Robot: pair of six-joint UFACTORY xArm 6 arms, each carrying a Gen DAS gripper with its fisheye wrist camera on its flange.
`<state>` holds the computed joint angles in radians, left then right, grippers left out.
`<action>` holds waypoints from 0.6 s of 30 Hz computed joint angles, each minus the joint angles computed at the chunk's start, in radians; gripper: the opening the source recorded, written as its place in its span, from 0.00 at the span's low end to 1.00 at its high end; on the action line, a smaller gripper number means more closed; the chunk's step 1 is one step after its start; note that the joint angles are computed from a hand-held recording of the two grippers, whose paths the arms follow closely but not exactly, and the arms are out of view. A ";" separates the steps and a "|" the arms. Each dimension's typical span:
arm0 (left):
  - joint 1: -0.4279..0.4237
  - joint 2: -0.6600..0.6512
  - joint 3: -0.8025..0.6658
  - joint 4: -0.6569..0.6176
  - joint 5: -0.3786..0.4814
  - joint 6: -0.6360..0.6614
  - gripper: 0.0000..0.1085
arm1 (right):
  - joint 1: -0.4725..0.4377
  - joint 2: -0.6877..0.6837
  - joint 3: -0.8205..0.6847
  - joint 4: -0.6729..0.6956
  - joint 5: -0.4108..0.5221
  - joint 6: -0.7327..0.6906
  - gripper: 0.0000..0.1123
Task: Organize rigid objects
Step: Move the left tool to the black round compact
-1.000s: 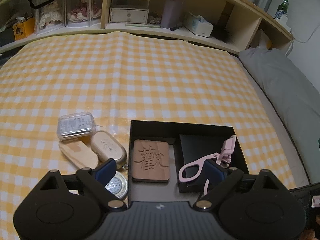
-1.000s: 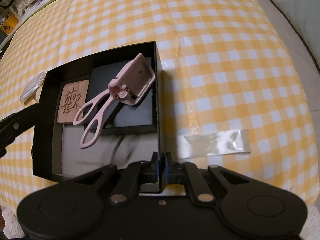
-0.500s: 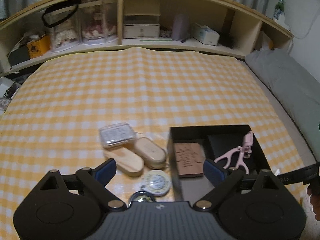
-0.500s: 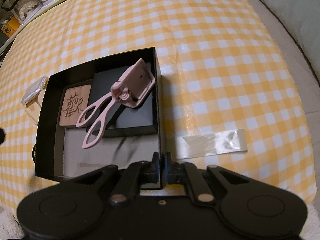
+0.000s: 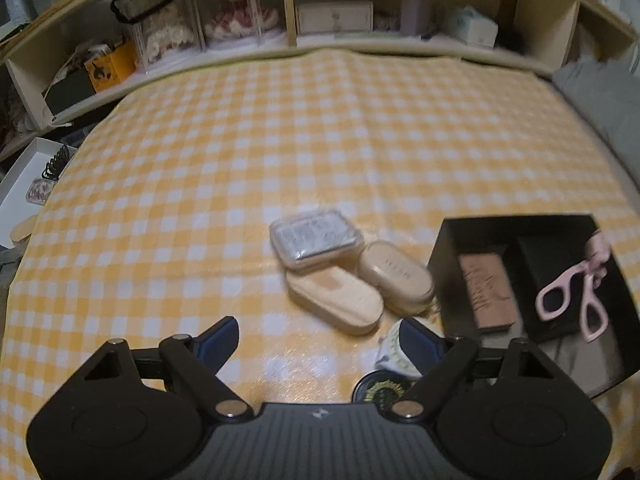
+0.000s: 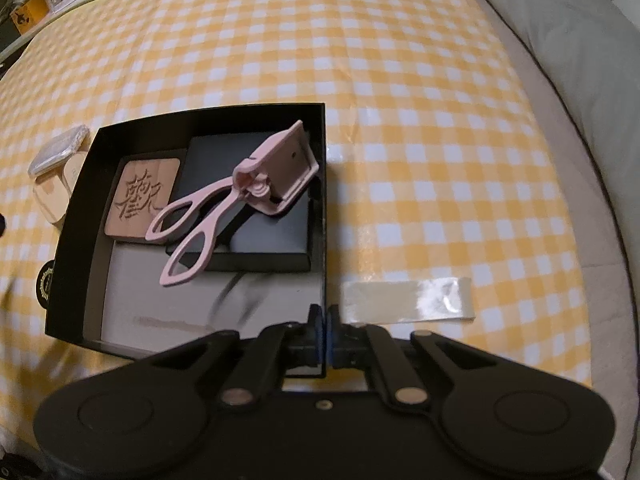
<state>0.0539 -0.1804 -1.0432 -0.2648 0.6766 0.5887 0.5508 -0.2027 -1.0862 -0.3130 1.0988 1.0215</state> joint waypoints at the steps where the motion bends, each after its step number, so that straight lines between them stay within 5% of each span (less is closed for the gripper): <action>1: 0.000 0.005 0.001 0.006 0.002 0.005 0.80 | 0.001 -0.002 0.000 -0.004 0.002 0.000 0.02; 18: -0.019 0.013 0.041 0.035 0.153 0.260 0.56 | 0.002 0.001 -0.002 -0.006 0.004 -0.007 0.02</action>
<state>0.0349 -0.1677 -1.0020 -0.2295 0.8294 0.8490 0.5523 -0.2020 -1.0887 -0.3189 1.1030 1.0144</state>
